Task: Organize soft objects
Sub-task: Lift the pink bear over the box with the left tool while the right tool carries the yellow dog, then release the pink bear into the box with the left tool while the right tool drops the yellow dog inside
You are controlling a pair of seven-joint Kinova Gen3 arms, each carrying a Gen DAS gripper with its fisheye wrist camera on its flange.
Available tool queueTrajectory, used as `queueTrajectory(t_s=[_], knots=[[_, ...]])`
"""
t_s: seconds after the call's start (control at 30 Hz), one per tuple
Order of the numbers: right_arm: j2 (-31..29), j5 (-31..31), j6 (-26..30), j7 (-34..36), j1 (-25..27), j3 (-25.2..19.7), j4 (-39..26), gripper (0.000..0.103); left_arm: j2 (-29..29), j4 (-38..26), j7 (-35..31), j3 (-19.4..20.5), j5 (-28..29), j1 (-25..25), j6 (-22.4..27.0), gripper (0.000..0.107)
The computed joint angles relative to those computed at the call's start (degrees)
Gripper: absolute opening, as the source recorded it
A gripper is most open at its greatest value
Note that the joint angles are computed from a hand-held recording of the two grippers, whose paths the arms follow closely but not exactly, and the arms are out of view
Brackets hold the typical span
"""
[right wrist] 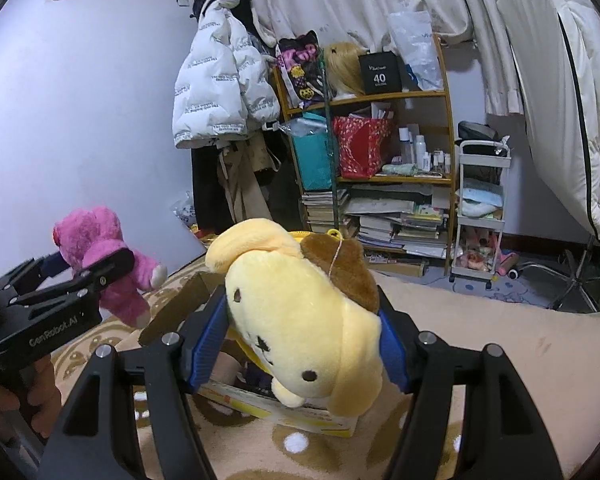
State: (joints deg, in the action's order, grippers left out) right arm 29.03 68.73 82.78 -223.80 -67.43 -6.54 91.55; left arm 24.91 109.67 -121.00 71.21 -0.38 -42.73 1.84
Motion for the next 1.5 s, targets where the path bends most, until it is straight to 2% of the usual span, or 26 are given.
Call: queueTrajectory(t_s=[0.33, 0.5, 0.6, 0.73, 1.1, 1.13, 1.23, 1.33, 1.43, 1.5], knots=[[-0.5, -0.15, -4.42, -0.53, 2.55, -0.32, 2.71, 0.072, 0.88, -3.96, -4.44, -7.92, 5.14, 7.61, 6.35, 0.075], [-0.14, -0.79, -7.53, 1.07, 3.89, -0.25, 2.92, 0.072, 0.65, -3.99, -7.79, -10.73, 7.82, 10.18, 6.59, 0.075], [-0.08, -0.81, -9.21, 2.17, 4.39, 0.01, 3.18, 0.072, 0.4, -5.12, -8.7, -14.17, 9.75, 13.25, 8.22, 0.075], [0.68, -1.98, -11.59, 4.48, 5.4, 0.22, 2.89, 0.073, 0.56, -6.45, -10.83, -16.88, 11.97, 15.63, 9.87, 0.075], [1.93, -4.26, -11.69, 8.08, 4.49, 1.85, 1.25, 0.076, 0.47, -8.51, -16.6, -23.28, 18.45, 20.36, 13.14, 0.077], [1.86, -4.2, -11.98, 8.0, 4.44, 1.9, 1.37, 0.076, 0.17, -8.27, -17.03, -23.8, 19.19, 20.65, 12.78, 0.078], [1.86, -4.71, -12.23, 8.52, 4.49, 1.99, 1.1, 0.077, -0.37, -7.38, -19.2, -24.32, 21.42, 20.73, 11.44, 0.091], [2.05, -5.05, -12.11, 9.04, 4.37, 2.17, 0.85, 0.079, -0.78, -6.45, -21.73, -23.52, 24.12, 19.57, 10.55, 0.092], [1.99, -5.17, -12.38, 8.63, 4.21, 2.32, 0.93, 0.089, -1.62, -6.92, -22.44, -26.13, 25.96, 21.21, 11.81, 0.093], [1.91, -5.1, -12.31, 8.13, 3.95, 2.34, 1.07, 0.09, -2.04, -6.88, -23.24, -27.28, 27.43, 21.71, 12.07, 0.095]])
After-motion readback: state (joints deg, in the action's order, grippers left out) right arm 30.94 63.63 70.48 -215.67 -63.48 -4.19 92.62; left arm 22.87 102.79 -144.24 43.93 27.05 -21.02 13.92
